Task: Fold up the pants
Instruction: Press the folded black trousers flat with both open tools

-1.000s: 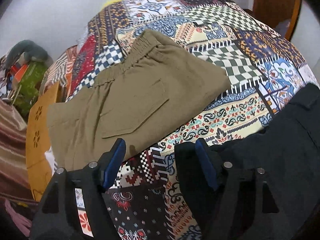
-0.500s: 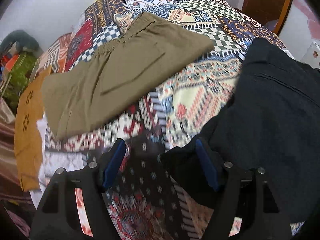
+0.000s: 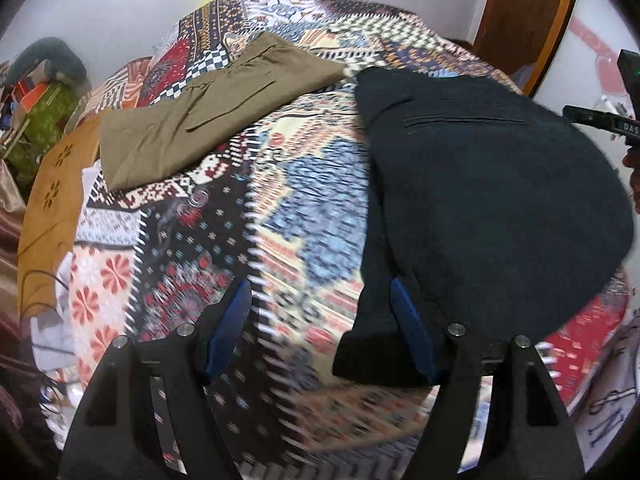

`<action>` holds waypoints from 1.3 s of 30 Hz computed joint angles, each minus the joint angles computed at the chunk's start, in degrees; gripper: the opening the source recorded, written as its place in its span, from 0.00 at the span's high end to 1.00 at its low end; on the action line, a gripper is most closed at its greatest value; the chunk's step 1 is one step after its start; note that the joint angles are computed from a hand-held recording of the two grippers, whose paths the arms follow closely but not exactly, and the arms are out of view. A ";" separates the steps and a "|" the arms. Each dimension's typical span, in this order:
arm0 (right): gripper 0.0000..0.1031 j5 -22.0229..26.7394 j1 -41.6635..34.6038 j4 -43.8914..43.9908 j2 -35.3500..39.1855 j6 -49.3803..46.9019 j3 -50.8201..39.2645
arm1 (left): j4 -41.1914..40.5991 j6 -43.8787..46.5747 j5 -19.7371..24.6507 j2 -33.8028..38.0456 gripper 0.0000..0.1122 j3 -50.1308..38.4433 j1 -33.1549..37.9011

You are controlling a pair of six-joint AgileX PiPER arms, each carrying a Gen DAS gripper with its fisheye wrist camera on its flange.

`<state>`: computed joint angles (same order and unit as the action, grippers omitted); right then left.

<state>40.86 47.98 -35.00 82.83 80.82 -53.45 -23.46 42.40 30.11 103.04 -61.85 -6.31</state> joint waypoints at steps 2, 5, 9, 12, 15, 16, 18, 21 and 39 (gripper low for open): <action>0.32 2.20 2.68 -1.74 -0.76 1.97 -0.62 | -0.81 -1.36 -1.27 -1.72 0.36 2.38 -0.45; 0.32 4.94 6.26 -3.94 -0.69 4.24 -1.92 | 3.48 -8.04 -3.95 -3.55 0.36 4.22 -1.87; 0.32 6.16 9.87 -5.67 -0.11 6.28 -3.66 | 4.85 -11.49 -3.78 -6.17 0.36 3.45 -0.79; 0.32 6.62 12.20 -7.47 1.03 7.70 -5.57 | 2.36 -10.97 -3.73 -8.08 0.36 2.27 -0.16; 0.32 5.74 13.02 -9.09 2.81 8.03 -8.01 | -2.23 -8.09 -2.59 -8.80 0.36 0.12 -0.95; 0.32 5.24 12.94 -9.39 3.63 7.59 -9.05 | -2.79 -7.78 -2.32 -8.55 0.36 -0.92 -1.92; 0.32 4.50 12.68 -9.62 5.35 6.39 -11.06 | -2.44 -8.07 -2.78 -7.56 0.36 -2.47 -4.05; 0.32 2.96 12.25 -10.51 8.18 4.92 -13.31 | -0.01 -9.87 -3.12 -4.15 0.36 -5.69 -8.03; 0.34 -7.64 6.52 -0.85 10.43 2.18 -6.42 | 5.83 -13.15 -1.02 5.82 0.32 -11.96 -10.41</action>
<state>33.22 54.50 -35.85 93.26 83.00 -59.87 -17.63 29.25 29.09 108.86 -73.81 -16.72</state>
